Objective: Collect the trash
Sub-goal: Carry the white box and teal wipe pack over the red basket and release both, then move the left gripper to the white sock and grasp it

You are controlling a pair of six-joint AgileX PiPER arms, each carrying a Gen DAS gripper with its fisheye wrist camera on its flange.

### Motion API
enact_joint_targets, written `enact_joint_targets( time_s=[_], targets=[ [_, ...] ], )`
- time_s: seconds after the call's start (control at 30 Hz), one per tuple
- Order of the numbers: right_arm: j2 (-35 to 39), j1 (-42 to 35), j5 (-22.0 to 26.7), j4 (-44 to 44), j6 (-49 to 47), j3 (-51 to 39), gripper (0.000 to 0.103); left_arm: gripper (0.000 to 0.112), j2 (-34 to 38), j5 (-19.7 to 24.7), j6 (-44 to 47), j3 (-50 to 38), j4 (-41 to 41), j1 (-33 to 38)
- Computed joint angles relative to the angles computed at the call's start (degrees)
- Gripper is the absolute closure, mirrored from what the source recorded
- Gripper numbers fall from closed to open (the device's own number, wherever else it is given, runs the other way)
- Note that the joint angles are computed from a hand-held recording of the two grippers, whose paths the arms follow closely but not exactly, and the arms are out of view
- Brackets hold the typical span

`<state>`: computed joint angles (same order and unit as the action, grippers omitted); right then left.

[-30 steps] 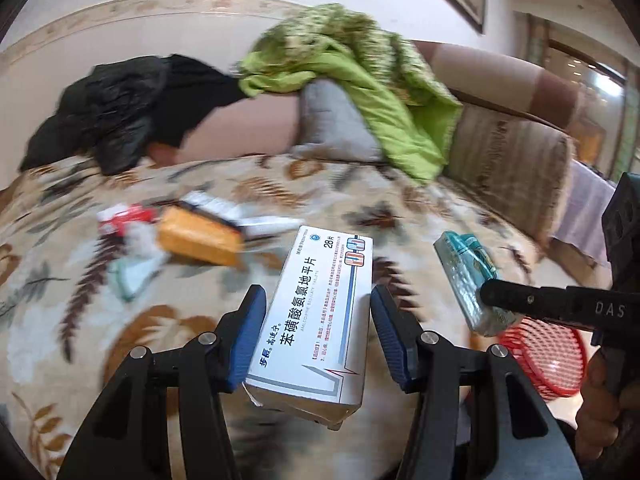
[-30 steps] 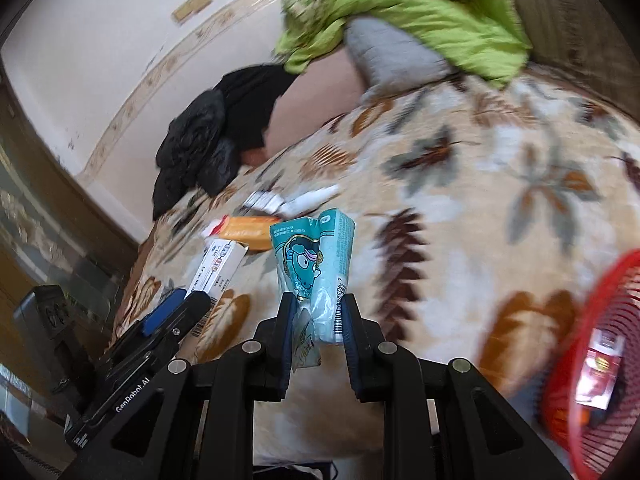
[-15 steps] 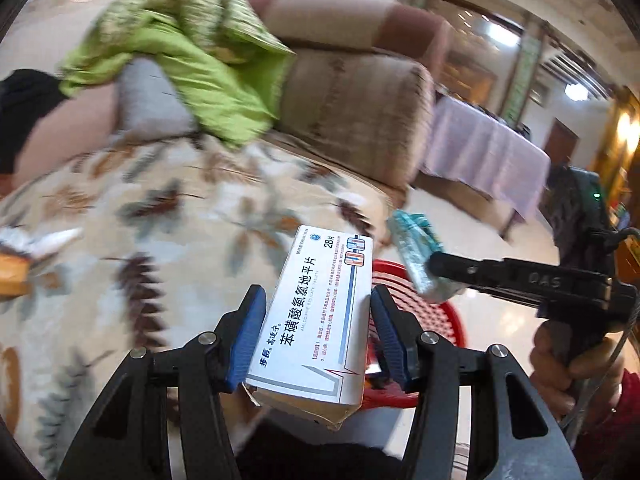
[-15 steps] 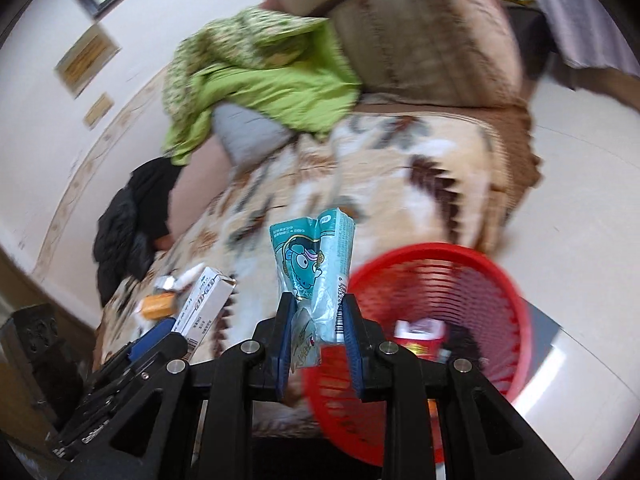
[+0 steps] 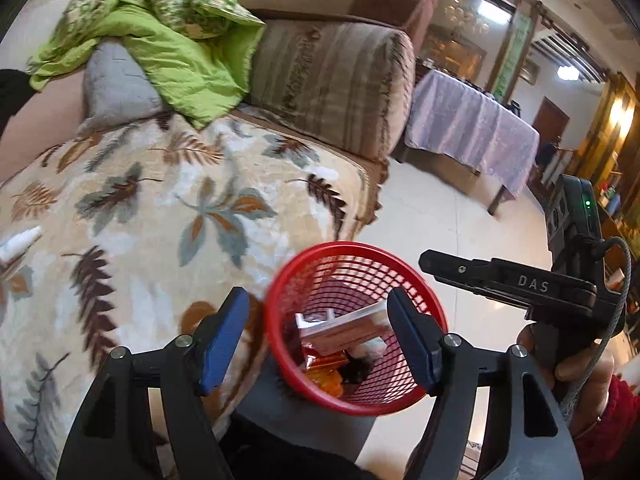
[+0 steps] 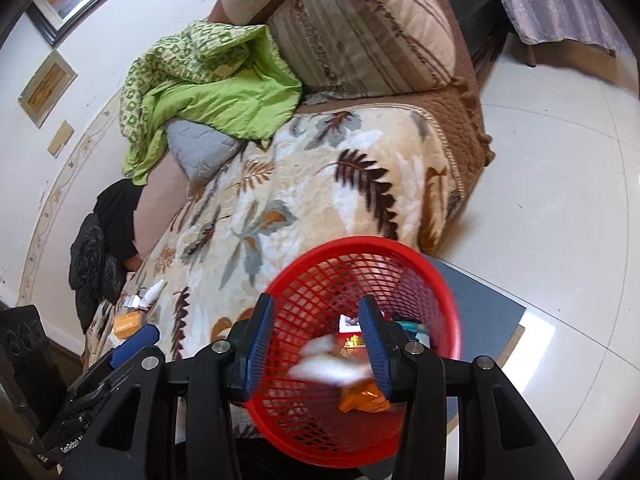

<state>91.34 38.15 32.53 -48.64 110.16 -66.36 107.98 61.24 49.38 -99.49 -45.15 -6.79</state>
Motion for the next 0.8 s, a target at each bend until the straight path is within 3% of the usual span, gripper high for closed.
enact_joint_targets(
  time_s=[0.27,0.43,0.8],
  targets=[
    [9.4,2.8,0.2,7.8,-13.6,-14.1,0.045,0.035,-6.0,-10.7,1.9,7.8,4.9,6.7],
    [17.9,5.2,4.4,14.0,-24.7,-27.9,0.043,0.034,-7.6,-16.3,2.6,11.2,6.4,11.7],
    [34.8,9.1,18.3,23.4,-42.2,-58.6,0.042,0.034,-7.1,-17.2,5.3,11.1,3.6,20.6]
  ],
)
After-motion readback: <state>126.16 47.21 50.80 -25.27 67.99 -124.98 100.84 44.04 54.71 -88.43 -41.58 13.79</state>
